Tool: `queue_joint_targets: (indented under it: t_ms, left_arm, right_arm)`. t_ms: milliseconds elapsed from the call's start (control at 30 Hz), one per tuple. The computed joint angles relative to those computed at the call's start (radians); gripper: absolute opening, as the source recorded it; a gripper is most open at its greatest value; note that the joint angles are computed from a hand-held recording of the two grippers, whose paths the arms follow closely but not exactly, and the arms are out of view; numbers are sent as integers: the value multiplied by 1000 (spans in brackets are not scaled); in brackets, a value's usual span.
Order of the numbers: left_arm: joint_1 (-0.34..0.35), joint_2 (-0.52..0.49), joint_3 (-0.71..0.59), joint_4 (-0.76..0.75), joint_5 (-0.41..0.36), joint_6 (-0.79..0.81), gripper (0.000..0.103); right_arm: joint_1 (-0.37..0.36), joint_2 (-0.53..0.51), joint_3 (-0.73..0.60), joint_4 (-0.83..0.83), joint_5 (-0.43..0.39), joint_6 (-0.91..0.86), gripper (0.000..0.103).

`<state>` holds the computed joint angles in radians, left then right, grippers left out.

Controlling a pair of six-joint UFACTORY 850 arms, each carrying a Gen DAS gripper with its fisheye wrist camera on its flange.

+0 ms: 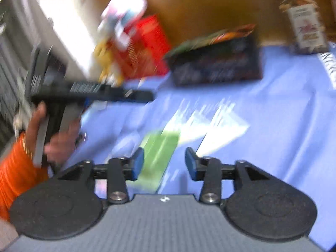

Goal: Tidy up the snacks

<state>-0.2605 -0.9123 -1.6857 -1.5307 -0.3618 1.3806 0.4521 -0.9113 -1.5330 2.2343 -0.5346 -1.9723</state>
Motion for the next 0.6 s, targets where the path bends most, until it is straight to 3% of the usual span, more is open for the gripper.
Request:
queue_joint_targets:
  t_ms: [100, 300, 433, 533, 600]
  left_arm:
    - [12, 49, 101, -167, -48, 117, 48]
    - [15, 83, 189, -236, -112, 125, 49]
    - [2, 71, 184, -259, -121, 129, 51]
    - [-3, 51, 162, -207, -121, 73, 45]
    - [-8, 38, 148, -183, -107, 40, 36]
  right_arm:
    - [33, 17, 37, 14, 18, -83, 48]
    - [71, -1, -3, 194, 123, -312, 48]
    - [75, 1, 4, 243, 142, -412, 50]
    - [94, 7, 27, 372, 142, -593, 52]
    - [106, -1, 23, 473, 146, -719, 52]
